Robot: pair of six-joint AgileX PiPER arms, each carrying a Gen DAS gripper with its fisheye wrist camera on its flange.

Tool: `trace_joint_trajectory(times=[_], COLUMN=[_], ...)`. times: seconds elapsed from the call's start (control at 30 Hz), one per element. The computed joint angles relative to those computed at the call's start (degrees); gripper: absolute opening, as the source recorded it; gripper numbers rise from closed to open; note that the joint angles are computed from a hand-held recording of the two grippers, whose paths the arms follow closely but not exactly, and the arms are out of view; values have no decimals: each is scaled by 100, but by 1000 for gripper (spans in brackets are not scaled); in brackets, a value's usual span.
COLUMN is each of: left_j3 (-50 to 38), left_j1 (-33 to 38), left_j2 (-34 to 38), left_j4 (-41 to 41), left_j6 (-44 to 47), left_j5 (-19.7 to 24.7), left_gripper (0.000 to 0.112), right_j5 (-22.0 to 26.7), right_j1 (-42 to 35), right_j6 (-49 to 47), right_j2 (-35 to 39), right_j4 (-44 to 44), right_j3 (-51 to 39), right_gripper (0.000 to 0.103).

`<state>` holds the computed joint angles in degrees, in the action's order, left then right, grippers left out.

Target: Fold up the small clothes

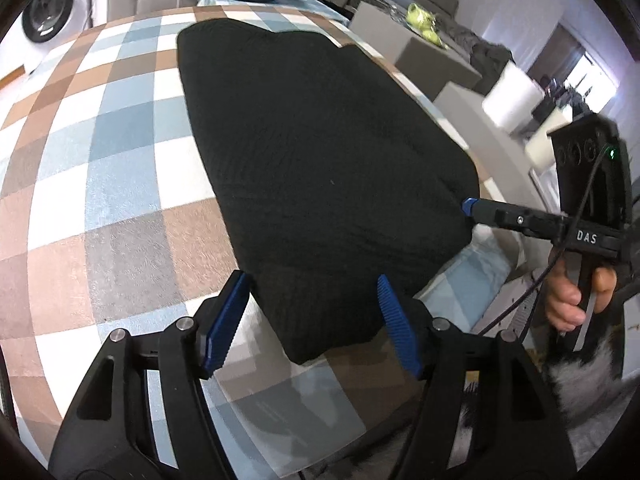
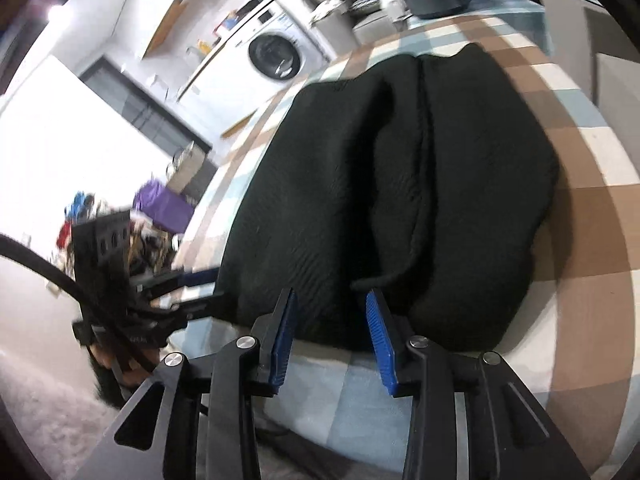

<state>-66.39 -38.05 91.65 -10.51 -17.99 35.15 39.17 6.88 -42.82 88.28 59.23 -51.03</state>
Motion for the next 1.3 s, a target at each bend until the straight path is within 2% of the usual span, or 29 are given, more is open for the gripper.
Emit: trace_joint_trajectory(times=[0.07,0.13,0.27,0.33,0.37,0.43,0.53,0.6,0.67,0.73,0.77,0.93,1.03,1.1,1.17,1.23,1.3], left_j3=[25,-1,-116,-154,-167,-183,-201,-189,-177,-274,-315,-623,-1021,-1459,-1816,-2125,-2340], left_j1=[85,164,263,269,289,335,404,472,577,630,661,805,926,988,1105,1184,1295], left_j2=[-42,-36,25,8,-6,-46,-74,-62,1,136,187,477,832,1184,1508,1780,2015], left_j4=[-65,-140,-140,-53,-48,-64,48,10,-147,-77,-68,101,145,287,118,37,-404], left_j6=[13,72,60,-33,-47,-42,-129,-123,15,-85,-107,-311,-361,-570,-518,-590,-420], left_j5=[-39,-20,32,52,40,27,42,40,16,82,97,124,126,296,285,305,232], left_gripper=[64,64,64,64,64,64,64,64,64,64,64,64,64,64,63,56,34], right_j5=[-127,-261,-240,-378,-554,-953,-1124,-858,-1008,-912,-849,-861,-899,-857,-803,-712,-660], right_j1=[-161,-138,-110,-31,64,307,359,144,146,97,60,-105,-203,-278,-381,-507,-537], right_j6=[35,398,602,637,710,986,93,55,907,1285,1176,618,580,446,393,344,380], right_j2=[-93,-132,106,254,279,342,-133,-358,-312,-16,-22,-248,-244,-365,-491,-574,-584], right_j4=[159,-128,-143,-9,24,-185,526,491,-367,-708,-548,-54,38,194,259,262,269], right_j3=[142,189,175,125,104,71,406,504,507,403,411,472,454,593,687,737,697], right_gripper=[37,37,37,36,32,9,8,7,7,8,9,28,29,31,31,31,32])
